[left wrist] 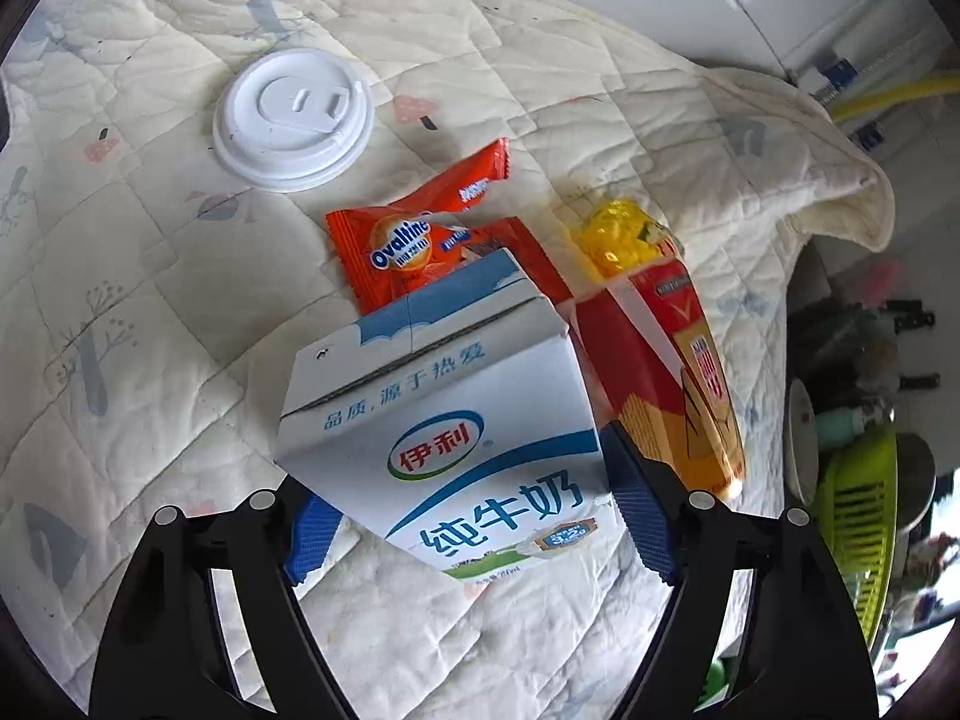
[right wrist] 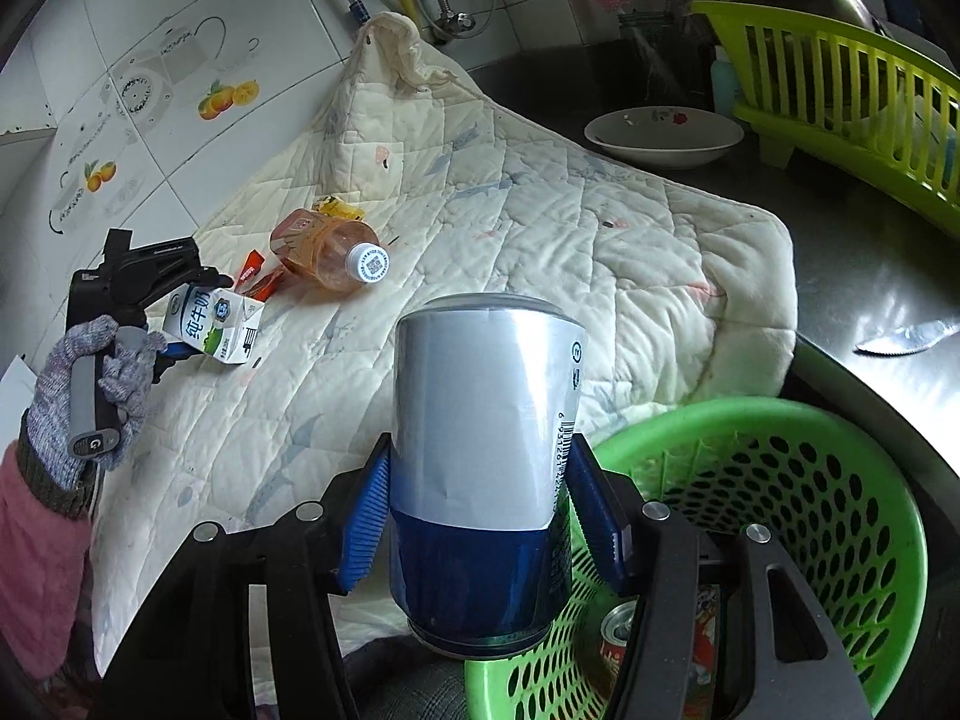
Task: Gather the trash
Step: 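Drop the blue can into the basket with the right gripper while the left lifts the milk carton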
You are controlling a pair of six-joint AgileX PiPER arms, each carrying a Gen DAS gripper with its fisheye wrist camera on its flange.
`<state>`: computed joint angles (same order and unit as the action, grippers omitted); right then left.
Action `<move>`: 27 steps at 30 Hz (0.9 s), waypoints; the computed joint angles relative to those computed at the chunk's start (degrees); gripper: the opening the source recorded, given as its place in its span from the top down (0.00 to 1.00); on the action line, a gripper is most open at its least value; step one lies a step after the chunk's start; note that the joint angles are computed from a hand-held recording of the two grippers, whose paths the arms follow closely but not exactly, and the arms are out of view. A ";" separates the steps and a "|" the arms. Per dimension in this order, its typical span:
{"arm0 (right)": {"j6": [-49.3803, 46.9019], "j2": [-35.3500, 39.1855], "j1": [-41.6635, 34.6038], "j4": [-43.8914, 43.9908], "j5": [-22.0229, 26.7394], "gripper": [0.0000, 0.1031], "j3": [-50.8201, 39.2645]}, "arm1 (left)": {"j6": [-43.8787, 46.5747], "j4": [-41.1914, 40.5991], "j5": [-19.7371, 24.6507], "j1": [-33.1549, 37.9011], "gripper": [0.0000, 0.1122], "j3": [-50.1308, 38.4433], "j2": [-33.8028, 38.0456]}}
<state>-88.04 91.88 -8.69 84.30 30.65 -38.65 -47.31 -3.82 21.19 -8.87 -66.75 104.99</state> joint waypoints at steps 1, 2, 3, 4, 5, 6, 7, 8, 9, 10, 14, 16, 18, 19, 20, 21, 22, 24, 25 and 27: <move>-0.35 -0.76 -0.69 0.68 0.17 0.47 1.14 | 1.64 -0.94 -0.31 -0.30 0.34 0.70 -0.62; -0.94 -1.46 -1.40 1.36 0.43 0.47 2.14 | 3.70 -2.26 -0.38 -0.35 0.34 1.16 -1.14; -1.46 -2.33 -2.10 1.94 0.54 0.47 3.26 | 4.82 -2.48 -0.66 -0.49 0.34 1.97 -1.85; -1.97 -3.42 -2.60 2.48 0.20 0.47 4.42 | 4.67 -2.00 -1.18 -0.73 0.35 2.76 -2.25; -2.51 -4.47 -3.09 3.03 -0.13 0.47 5.49 | 6.72 -3.42 -1.44 -0.66 0.35 3.51 -2.76; -2.83 -5.29 -3.93 3.15 0.17 0.47 6.39 | 9.11 -5.34 -1.76 -0.49 0.35 4.30 -3.26; -2.76 -6.15 -4.95 2.90 0.65 0.47 7.24 | 11.06 -6.80 -1.98 -0.44 0.35 5.01 -3.80; -2.77 -7.09 -5.75 2.70 0.74 0.47 8.08 | 12.18 -7.48 -2.03 -0.52 0.35 5.39 -4.17; -2.68 -8.24 -6.55 2.37 0.56 0.47 9.00 | 14.65 -9.33 -2.28 -0.53 0.35 6.25 -4.97; -2.53 -9.06 -7.58 1.82 0.65 0.47 9.67 | 17.51 -11.51 -2.73 -0.34 0.35 8.65 -7.05; -3.37 -11.31 -11.51 1.13 -0.58 0.47 12.20 | 25.59 -17.43 -3.06 -1.57 0.35 11.85 -10.24; -3.83 -11.58 -13.18 0.92 -2.00 0.47 12.97 | 26.95 -17.97 -3.40 -2.65 0.35 13.43 -11.99; -4.05 -12.17 -14.35 0.56 -4.37 0.47 13.70 | 28.77 -19.03 -3.51 -3.81 0.35 14.81 -13.67; -4.50 -12.40 -14.51 0.77 -5.92 0.47 14.01 | 30.37 -20.54 -3.49 -4.21 0.35 15.39 -14.34; -4.81 -12.43 -15.02 0.69 -6.81 0.47 14.18 | 32.72 -22.75 -3.39 -4.58 0.35 15.87 -14.90; -4.88 -12.49 -15.35 0.52 -7.54 0.47 14.33 | 33.63 -23.68 -3.38 -5.13 0.35 16.16 -15.28; -5.08 -12.50 -15.81 0.62 -8.23 0.47 14.40 | 33.79 -23.75 -3.31 -5.73 0.35 16.43 -15.80; -5.81 -11.93 -17.46 0.76 -7.66 0.47 14.28 | 33.25 -23.18 -3.34 -7.15 0.35 16.67 -16.66; -5.89 -11.48 -18.03 0.87 -7.32 0.47 14.07 | 33.28 -23.32 -3.29 -7.92 0.35 16.74 -17.12; -6.38 -10.59 -18.81 1.71 -6.63 0.47 13.69 | 33.41 -23.36 -3.02 -9.69 0.35 16.24 -17.56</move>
